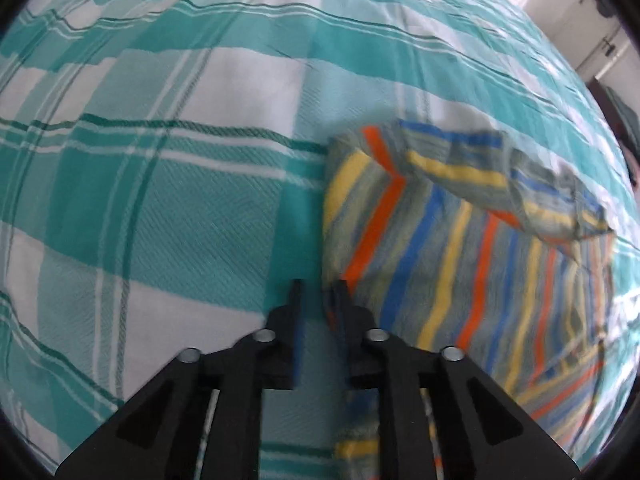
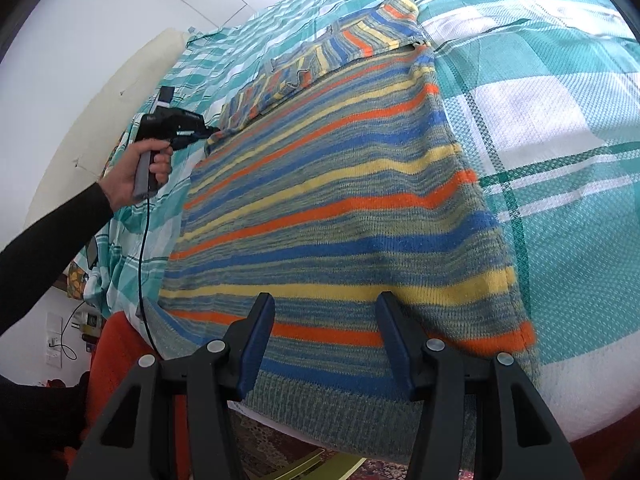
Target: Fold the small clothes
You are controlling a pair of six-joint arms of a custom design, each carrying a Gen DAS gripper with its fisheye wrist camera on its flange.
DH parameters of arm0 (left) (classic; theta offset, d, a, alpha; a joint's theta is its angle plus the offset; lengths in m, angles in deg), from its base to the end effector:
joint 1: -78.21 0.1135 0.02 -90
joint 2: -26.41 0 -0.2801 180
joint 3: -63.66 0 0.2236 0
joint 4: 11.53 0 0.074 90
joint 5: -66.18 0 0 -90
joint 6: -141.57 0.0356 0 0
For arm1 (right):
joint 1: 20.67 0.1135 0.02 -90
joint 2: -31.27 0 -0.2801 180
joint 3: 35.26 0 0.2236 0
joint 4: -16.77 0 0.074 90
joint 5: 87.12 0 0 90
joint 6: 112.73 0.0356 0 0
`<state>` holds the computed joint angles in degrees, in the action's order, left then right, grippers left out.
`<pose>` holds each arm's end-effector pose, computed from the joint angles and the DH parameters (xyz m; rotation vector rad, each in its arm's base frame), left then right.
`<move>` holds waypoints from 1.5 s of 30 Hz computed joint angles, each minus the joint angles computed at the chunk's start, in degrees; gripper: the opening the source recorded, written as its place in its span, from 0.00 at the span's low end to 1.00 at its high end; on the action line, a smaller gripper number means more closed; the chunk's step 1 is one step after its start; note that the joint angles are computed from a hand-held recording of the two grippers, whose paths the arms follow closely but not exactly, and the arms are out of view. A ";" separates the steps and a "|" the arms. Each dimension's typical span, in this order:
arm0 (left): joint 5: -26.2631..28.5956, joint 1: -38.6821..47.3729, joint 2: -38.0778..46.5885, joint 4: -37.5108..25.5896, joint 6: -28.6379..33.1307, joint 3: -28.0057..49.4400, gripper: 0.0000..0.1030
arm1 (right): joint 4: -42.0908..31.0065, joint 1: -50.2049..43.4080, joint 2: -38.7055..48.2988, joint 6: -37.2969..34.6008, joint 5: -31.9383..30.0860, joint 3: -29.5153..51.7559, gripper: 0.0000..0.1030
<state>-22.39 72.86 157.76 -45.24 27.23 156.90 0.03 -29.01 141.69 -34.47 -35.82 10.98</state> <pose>0.4133 -0.0396 0.0816 -0.4625 2.7994 -0.1505 0.2320 -0.0115 0.0742 -0.1571 2.7276 0.9066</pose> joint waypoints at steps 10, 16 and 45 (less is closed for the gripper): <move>-8.13 -7.23 -9.32 5.57 1.87 -18.55 0.65 | -0.19 0.27 -1.48 -0.22 0.74 -0.65 0.52; -9.03 -14.49 -31.93 11.13 -5.96 -41.20 0.65 | -1.07 -0.59 -4.83 -0.62 0.76 -1.64 0.52; -21.79 -58.38 -28.75 6.00 -40.69 -48.95 0.94 | -4.39 0.31 -3.19 -10.38 11.86 -1.40 0.52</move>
<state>-44.18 14.48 129.01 -39.24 -13.46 107.95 -4.36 -28.70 138.50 -44.85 -23.96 9.58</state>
